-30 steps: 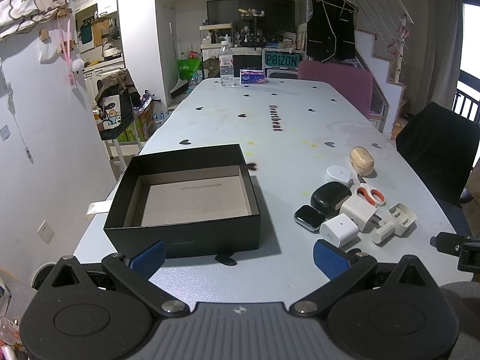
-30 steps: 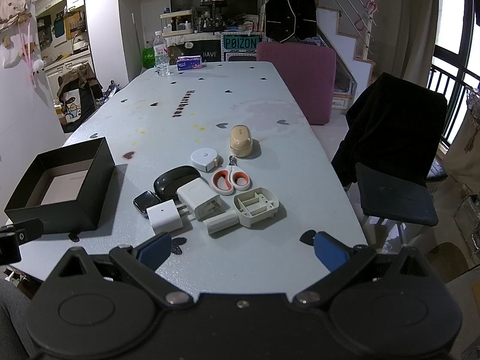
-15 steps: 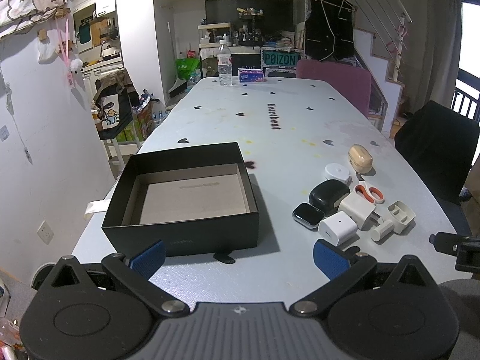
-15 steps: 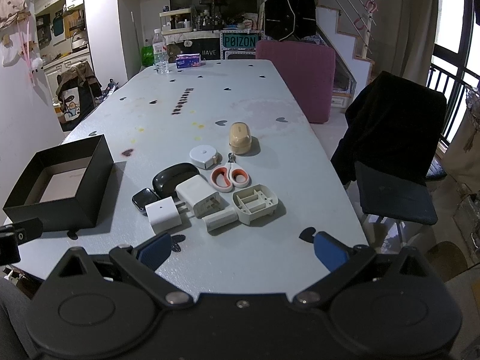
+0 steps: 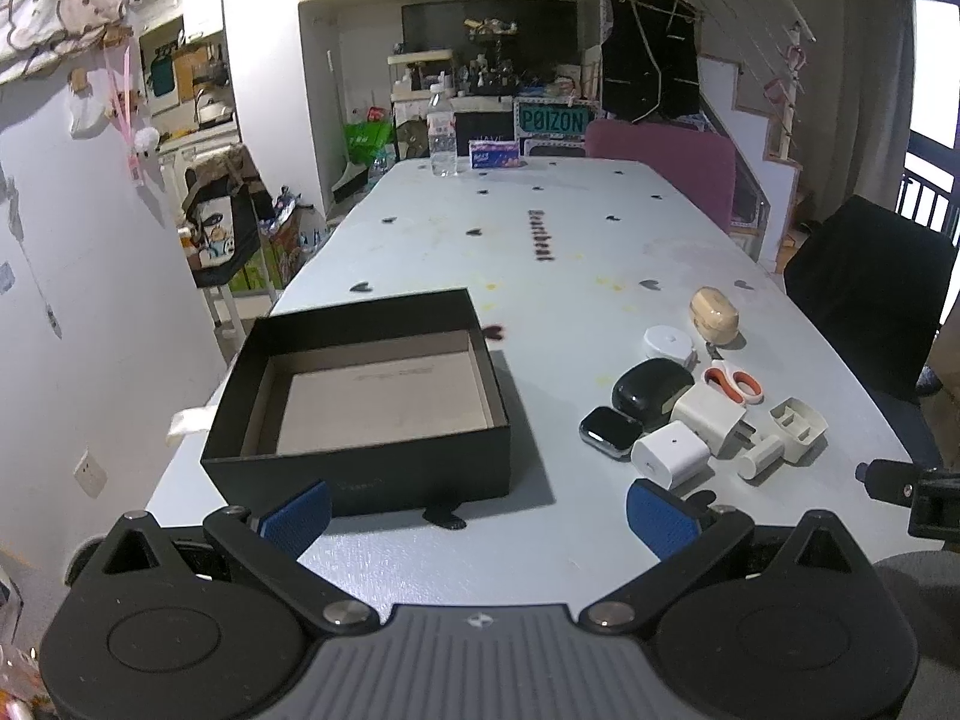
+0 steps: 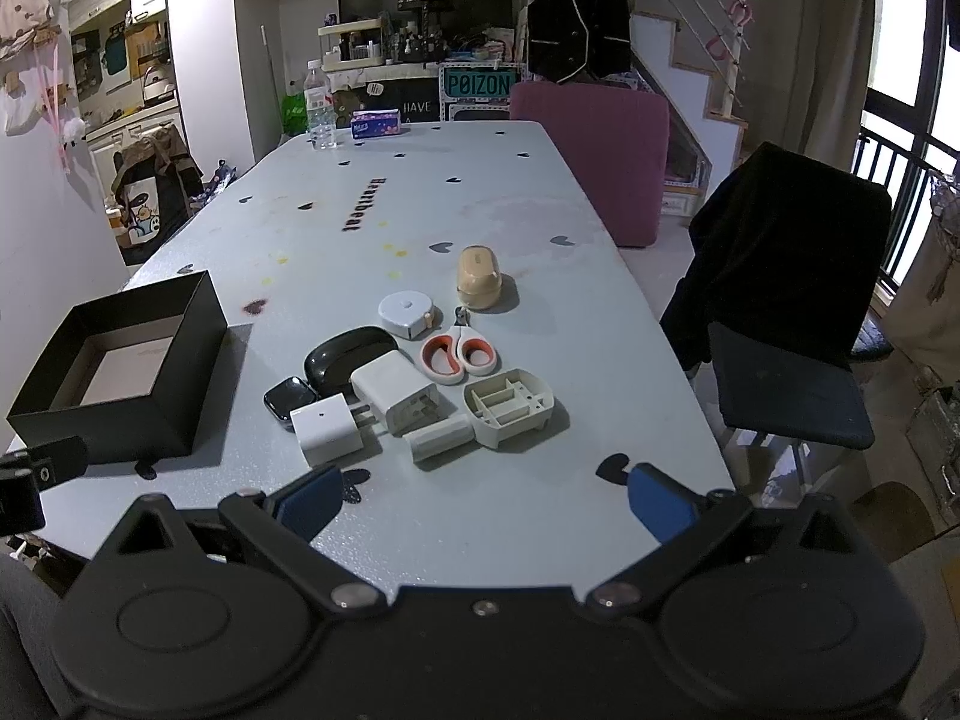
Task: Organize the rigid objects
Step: 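Lift the black box with the left gripper while the right gripper reaches the white charger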
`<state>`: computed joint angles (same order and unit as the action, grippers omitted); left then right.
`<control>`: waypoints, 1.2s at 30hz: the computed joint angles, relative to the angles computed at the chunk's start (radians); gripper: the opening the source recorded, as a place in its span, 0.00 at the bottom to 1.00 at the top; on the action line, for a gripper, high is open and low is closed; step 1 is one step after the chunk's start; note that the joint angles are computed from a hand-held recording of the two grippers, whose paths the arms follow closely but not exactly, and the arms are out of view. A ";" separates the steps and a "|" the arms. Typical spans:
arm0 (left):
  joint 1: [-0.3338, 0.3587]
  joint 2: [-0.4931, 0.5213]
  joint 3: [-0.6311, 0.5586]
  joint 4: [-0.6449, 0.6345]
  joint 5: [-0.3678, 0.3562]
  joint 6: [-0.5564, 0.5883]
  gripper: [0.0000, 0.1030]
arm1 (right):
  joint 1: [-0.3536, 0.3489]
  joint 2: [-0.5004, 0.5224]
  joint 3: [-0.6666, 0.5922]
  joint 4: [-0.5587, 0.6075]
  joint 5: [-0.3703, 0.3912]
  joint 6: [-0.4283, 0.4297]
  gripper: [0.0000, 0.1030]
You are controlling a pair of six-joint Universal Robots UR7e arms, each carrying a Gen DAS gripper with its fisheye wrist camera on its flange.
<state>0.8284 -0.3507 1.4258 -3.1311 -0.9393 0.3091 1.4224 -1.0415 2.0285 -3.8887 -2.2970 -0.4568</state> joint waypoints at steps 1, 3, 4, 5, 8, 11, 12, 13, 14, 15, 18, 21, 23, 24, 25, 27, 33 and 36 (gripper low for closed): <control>-0.002 0.001 0.001 -0.011 -0.001 0.012 1.00 | 0.001 -0.001 0.001 -0.008 0.001 -0.005 0.99; -0.006 0.001 0.000 -0.037 -0.004 0.036 1.00 | 0.005 0.000 0.000 -0.026 0.004 -0.015 0.99; -0.007 0.001 -0.002 -0.056 -0.008 0.050 1.00 | 0.010 -0.003 0.000 -0.032 0.003 -0.019 0.99; -0.007 0.002 -0.007 -0.067 -0.010 0.059 1.00 | 0.010 -0.004 0.001 -0.043 0.007 -0.026 0.99; -0.008 0.009 -0.030 -0.116 -0.016 0.091 1.00 | 0.013 -0.004 -0.005 -0.078 0.014 -0.049 0.99; -0.003 0.012 -0.055 -0.166 -0.032 0.119 1.00 | 0.015 0.000 -0.021 -0.108 0.024 -0.075 1.00; 0.001 0.012 -0.065 -0.179 -0.037 0.124 1.00 | 0.014 0.003 -0.027 -0.117 0.028 -0.083 1.00; 0.004 0.015 -0.077 -0.191 -0.036 0.133 1.00 | 0.013 0.005 -0.033 -0.127 0.034 -0.091 1.00; 0.007 0.019 -0.093 -0.206 -0.031 0.147 1.00 | 0.011 0.008 -0.040 -0.135 0.039 -0.097 1.00; 0.010 0.025 -0.108 -0.225 -0.024 0.163 1.00 | 0.010 0.011 -0.047 -0.141 0.042 -0.102 1.00; 0.023 0.055 -0.166 -0.288 0.004 0.211 1.00 | 0.003 0.018 -0.062 -0.161 0.075 -0.114 1.00; 0.044 0.070 -0.222 -0.299 0.032 0.189 1.00 | -0.009 0.022 -0.071 -0.168 0.120 -0.106 1.00; 0.060 0.081 -0.262 -0.294 0.051 0.186 1.00 | -0.021 0.030 -0.079 -0.180 0.160 -0.094 1.00; 0.066 0.089 -0.283 -0.297 0.066 0.205 1.00 | -0.026 0.036 -0.085 -0.186 0.174 -0.088 1.00; 0.072 0.105 -0.317 -0.304 0.091 0.238 1.00 | -0.030 0.042 -0.092 -0.187 0.187 -0.084 1.00; 0.083 0.130 -0.373 -0.304 0.125 0.299 1.00 | -0.039 0.044 -0.103 -0.156 0.212 -0.065 1.00; 0.118 0.206 -0.546 -0.203 0.248 0.288 1.00 | -0.075 0.048 -0.122 -0.032 0.294 0.022 1.00; 0.152 0.192 -0.570 -0.027 0.212 0.196 0.99 | -0.087 0.047 -0.134 0.055 0.317 0.043 1.00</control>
<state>0.9802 -0.1583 0.8563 -3.1586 -0.7275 0.5050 1.3357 -0.9941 1.8945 -3.8335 -1.9798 -0.4135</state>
